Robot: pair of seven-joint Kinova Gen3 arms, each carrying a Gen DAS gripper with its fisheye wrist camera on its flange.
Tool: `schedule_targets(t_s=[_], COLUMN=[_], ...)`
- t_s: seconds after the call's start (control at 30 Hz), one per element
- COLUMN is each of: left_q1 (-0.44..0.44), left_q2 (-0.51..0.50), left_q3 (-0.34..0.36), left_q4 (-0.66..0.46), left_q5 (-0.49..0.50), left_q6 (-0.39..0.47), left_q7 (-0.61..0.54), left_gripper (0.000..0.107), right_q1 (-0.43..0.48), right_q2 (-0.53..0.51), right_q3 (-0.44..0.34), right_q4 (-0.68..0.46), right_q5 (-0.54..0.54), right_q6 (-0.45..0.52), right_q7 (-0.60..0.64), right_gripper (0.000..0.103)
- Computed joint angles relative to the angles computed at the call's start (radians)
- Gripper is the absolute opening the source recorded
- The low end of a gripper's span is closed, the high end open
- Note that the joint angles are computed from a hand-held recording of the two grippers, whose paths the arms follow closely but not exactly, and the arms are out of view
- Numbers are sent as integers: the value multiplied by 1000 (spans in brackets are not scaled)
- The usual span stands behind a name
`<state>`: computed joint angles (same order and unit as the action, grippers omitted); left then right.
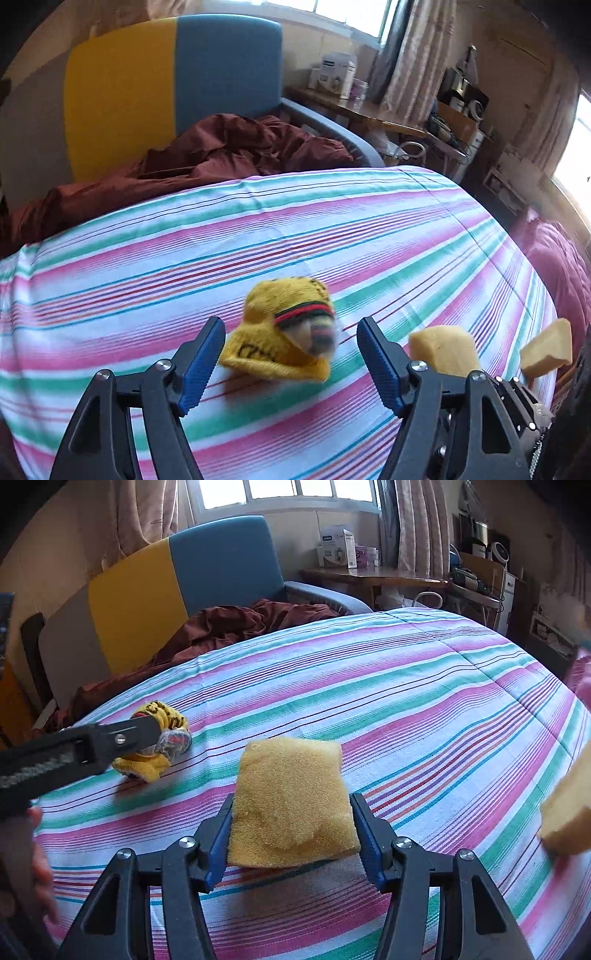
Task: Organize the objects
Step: 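Grasp the yellow knitted toy with the left tool while the right tool holds the sponge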
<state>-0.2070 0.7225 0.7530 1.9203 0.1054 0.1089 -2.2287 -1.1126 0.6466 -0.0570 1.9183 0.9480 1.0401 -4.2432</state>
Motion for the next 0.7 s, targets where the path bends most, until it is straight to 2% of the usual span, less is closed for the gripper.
schedule_targets(t_s=[0.07, 0.27, 0.37, 0.43, 0.53, 0.7], left_q1=[33, 21, 28, -2, -13, -7], left_q2=[-8, 28, 32, 54, 55, 1], left_q3=[-27, -4, -22, 6, 10, -29], left_q4=[18, 64, 51, 37, 48, 150], left_q5=[-12, -120, -134, -164, -186, -234], left_q6=[-54, -158, -150, -121, -131, -269], left_q7=[7, 33, 82, 107, 124, 174], left_gripper=[75, 74, 56, 51, 45, 39], right_q1=[1, 5, 5, 6, 5, 3], right_q2=[2, 6, 7, 10, 17, 24], right_q3=[0, 3, 4, 3, 4, 6], right_q4=[-4, -9, -9, -16, -28, -41], right_q5=[-3, -6, -5, -11, -20, -29], right_q6=[4, 4, 6, 12, 28, 42], right_q7=[6, 18, 19, 29, 45, 63], right_gripper=[59, 59, 59, 59, 59, 59])
